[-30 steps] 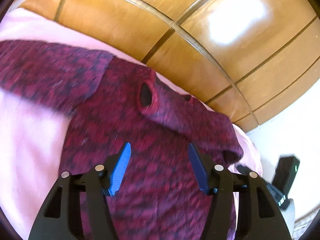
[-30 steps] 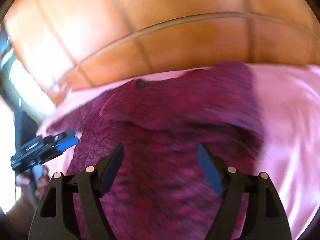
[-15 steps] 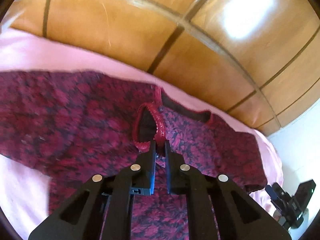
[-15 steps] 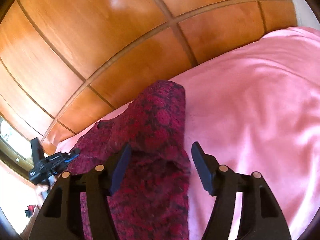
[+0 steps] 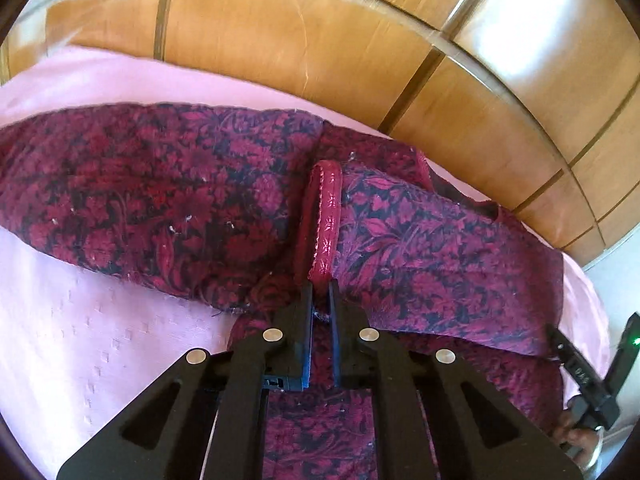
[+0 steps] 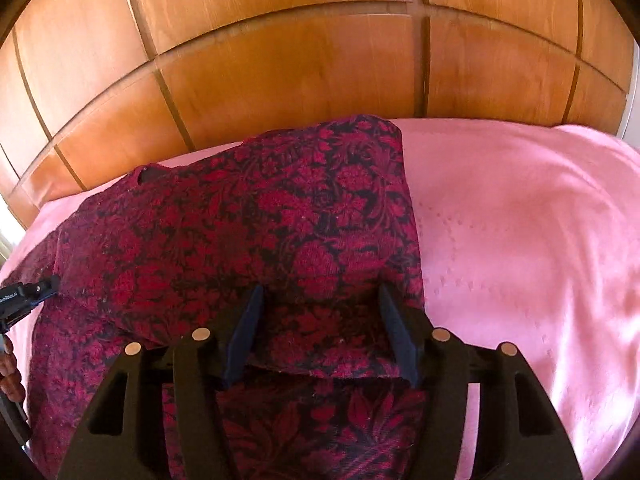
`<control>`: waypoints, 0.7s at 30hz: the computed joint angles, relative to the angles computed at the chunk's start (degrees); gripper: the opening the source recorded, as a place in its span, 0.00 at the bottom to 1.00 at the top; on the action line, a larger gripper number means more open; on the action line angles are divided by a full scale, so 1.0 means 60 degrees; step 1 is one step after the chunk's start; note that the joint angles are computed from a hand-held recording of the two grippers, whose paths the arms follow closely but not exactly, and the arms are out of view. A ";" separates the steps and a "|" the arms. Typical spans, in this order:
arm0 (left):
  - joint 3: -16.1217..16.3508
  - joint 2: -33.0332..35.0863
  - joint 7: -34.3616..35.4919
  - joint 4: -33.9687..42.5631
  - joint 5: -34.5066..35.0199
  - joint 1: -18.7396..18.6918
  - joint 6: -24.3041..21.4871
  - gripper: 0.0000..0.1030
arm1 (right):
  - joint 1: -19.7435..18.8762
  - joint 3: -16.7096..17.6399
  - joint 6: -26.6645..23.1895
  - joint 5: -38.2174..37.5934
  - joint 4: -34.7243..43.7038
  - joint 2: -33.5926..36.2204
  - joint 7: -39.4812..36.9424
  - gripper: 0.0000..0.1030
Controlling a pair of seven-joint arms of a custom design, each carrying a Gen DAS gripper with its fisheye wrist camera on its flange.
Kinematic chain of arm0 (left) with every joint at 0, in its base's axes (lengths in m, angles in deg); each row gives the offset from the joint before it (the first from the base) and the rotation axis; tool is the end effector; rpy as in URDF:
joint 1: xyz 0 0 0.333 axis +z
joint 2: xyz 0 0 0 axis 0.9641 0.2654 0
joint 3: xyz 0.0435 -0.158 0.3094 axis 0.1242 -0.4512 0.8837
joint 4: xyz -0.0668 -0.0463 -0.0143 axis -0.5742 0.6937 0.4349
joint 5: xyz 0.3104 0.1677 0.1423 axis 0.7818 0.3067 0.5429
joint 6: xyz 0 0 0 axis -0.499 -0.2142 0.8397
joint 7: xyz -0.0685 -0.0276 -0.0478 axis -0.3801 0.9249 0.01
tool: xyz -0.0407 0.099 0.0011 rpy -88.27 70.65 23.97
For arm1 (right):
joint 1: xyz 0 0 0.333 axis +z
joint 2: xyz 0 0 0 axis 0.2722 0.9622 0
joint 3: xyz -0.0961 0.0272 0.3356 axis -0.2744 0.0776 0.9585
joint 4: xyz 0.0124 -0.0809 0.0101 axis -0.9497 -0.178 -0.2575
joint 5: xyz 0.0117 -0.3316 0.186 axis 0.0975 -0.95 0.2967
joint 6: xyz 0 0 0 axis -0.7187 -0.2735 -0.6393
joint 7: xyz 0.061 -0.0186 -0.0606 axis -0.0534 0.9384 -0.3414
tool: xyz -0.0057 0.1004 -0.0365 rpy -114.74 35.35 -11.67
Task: Fold small clothes
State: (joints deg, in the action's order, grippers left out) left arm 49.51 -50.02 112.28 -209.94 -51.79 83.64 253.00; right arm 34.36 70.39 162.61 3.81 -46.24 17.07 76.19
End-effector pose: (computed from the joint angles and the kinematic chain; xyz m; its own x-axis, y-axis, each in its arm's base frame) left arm 0.4292 -0.0938 0.5130 0.4684 -0.8131 0.3456 -0.6114 -0.5807 -0.5376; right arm 0.5274 0.2060 0.4983 0.4030 -0.9002 -0.1649 -0.7280 -0.2061 -0.6538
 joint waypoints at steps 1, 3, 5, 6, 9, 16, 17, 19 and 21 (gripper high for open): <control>-0.0222 -0.0035 -0.0199 0.0065 0.0205 0.0191 -0.0137 0.07 | 0.0009 0.0004 0.0068 -0.0163 -0.0065 -0.0040 0.0117 0.57; -0.0207 -0.0009 -0.0311 0.0162 0.0227 0.0165 -0.0210 0.10 | 0.0027 -0.0018 0.0154 -0.1200 -0.0122 -0.0056 0.0970 0.58; -0.0146 -0.0203 -0.0518 0.0105 0.0144 0.0145 -0.0180 0.13 | 0.0022 -0.0048 0.0041 -0.2077 -0.0121 -0.0111 0.1685 0.58; -0.0171 -0.0351 -0.0575 0.0091 0.0180 0.0172 -0.0267 0.14 | 0.0008 -0.0070 -0.0202 -0.2505 -0.0057 -0.0197 0.2024 0.58; -0.0645 -0.0931 -0.0970 -0.0016 0.0822 0.0688 -0.0421 0.14 | 0.0079 -0.0117 -0.0362 -0.2593 0.0164 -0.0410 0.2056 0.64; -0.0792 -0.0319 -0.0937 0.0606 0.1432 0.0693 -0.1214 0.14 | 0.0226 -0.0038 -0.1169 -0.3724 0.2242 0.0919 0.3102 0.72; -0.0684 -0.0163 -0.0922 0.0659 0.1439 0.0562 -0.1308 0.14 | 0.0183 0.0021 -0.1563 -0.3834 0.2628 0.1209 0.3275 0.72; -0.0602 -0.0169 -0.1087 0.0574 0.1682 0.0433 -0.1363 0.18 | 0.0074 0.0179 -0.2421 -0.3921 0.3313 0.1799 0.3293 0.79; -0.0291 -0.0348 -0.1053 0.0264 0.1584 0.0152 -0.0981 0.21 | 0.0282 0.0115 -0.2718 -0.4874 0.3625 0.2279 0.3567 0.84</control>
State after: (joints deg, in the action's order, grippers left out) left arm 47.76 -52.11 105.96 -208.35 -42.29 84.56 247.12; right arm 36.05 71.08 146.30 -25.44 -24.49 30.74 97.59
